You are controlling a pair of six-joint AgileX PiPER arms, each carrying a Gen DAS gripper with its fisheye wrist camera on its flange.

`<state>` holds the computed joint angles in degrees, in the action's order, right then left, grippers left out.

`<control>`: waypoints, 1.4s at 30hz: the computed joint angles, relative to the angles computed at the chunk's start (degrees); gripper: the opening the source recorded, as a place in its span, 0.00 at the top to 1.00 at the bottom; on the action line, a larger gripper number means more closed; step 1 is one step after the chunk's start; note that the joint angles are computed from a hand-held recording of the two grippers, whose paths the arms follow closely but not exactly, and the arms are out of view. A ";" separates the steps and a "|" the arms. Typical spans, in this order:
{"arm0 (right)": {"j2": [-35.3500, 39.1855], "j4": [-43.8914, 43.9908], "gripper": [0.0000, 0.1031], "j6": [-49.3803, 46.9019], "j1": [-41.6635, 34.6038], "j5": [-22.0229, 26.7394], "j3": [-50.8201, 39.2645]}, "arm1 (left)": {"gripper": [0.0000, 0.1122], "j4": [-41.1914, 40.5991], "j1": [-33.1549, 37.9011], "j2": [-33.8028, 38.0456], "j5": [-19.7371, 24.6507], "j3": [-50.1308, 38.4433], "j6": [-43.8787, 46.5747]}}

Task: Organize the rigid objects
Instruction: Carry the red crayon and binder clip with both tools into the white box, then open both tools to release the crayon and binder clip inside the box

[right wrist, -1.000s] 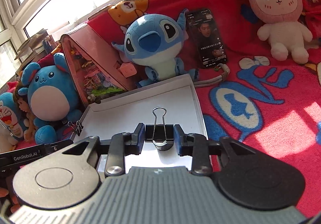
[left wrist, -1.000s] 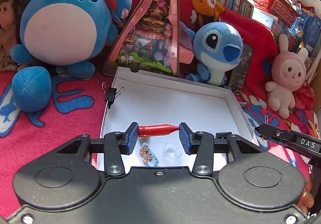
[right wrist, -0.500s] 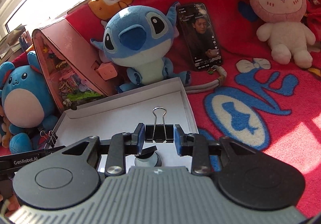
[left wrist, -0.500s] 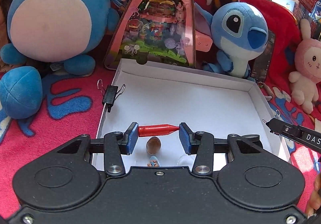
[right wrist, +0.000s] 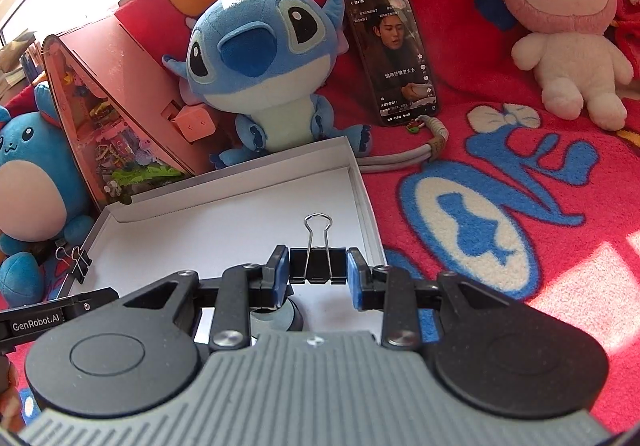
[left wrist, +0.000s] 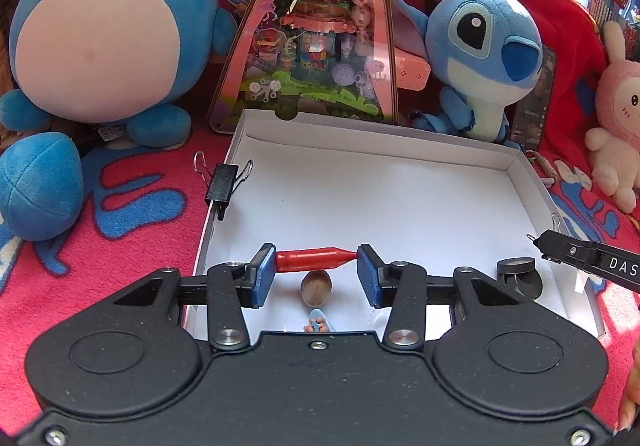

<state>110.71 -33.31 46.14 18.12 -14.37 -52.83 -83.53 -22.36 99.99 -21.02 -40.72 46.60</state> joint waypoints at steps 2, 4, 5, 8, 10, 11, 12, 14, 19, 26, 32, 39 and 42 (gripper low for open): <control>0.36 -0.80 0.66 0.79 0.02 0.25 -0.29 | 0.62 0.14 -0.01 0.23 0.12 -0.12 0.03; 0.57 -1.21 0.66 1.16 0.03 0.29 -0.36 | 0.62 0.56 0.00 0.51 0.33 -0.24 -0.22; 0.70 -1.49 0.66 1.39 0.04 0.39 -0.43 | 0.62 0.73 -0.01 0.63 0.36 -0.25 -0.36; 0.95 -2.08 0.66 1.73 0.05 0.58 -0.53 | 0.62 1.50 -0.22 1.11 0.03 -0.24 -1.05; 1.13 -2.49 0.66 2.08 -0.01 0.53 -0.52 | 0.62 2.04 -0.20 1.34 0.14 -0.22 -1.63; 1.23 -2.96 0.66 2.56 -0.06 0.55 -0.58 | 0.62 2.08 -0.22 1.45 0.14 -0.21 -1.74; 1.38 -3.27 0.66 2.92 -0.08 0.55 -0.66 | 0.62 2.03 -0.24 1.58 0.15 -0.21 -1.78; 1.54 -3.48 0.66 3.17 -0.19 0.45 -0.71 | 0.62 2.04 -0.23 1.83 0.20 -0.26 -1.89; 1.75 -4.58 0.66 4.14 -0.36 0.27 -0.79 | 0.62 2.67 -0.68 2.19 -0.64 -0.26 -2.40; 2.07 -5.25 0.65 5.13 -0.25 -0.16 -0.80 | 0.62 1.51 -1.76 2.25 -1.80 -0.22 -1.23; 1.95 -4.21 0.60 4.73 -0.36 -1.24 -0.24 | 0.59 2.12 -1.86 1.66 -1.79 0.21 -1.85; 0.83 -5.26 0.46 5.95 -1.26 -3.08 1.15 | 0.48 3.62 -3.46 -0.48 -3.56 2.13 -3.84; -0.02 -3.93 0.45 4.24 -1.35 -3.71 2.13 | 0.41 3.43 -4.49 -1.53 -4.77 2.90 -3.89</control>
<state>110.70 -37.23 50.38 16.77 -18.08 -50.70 -80.10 -26.85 98.46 -25.79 -37.82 42.71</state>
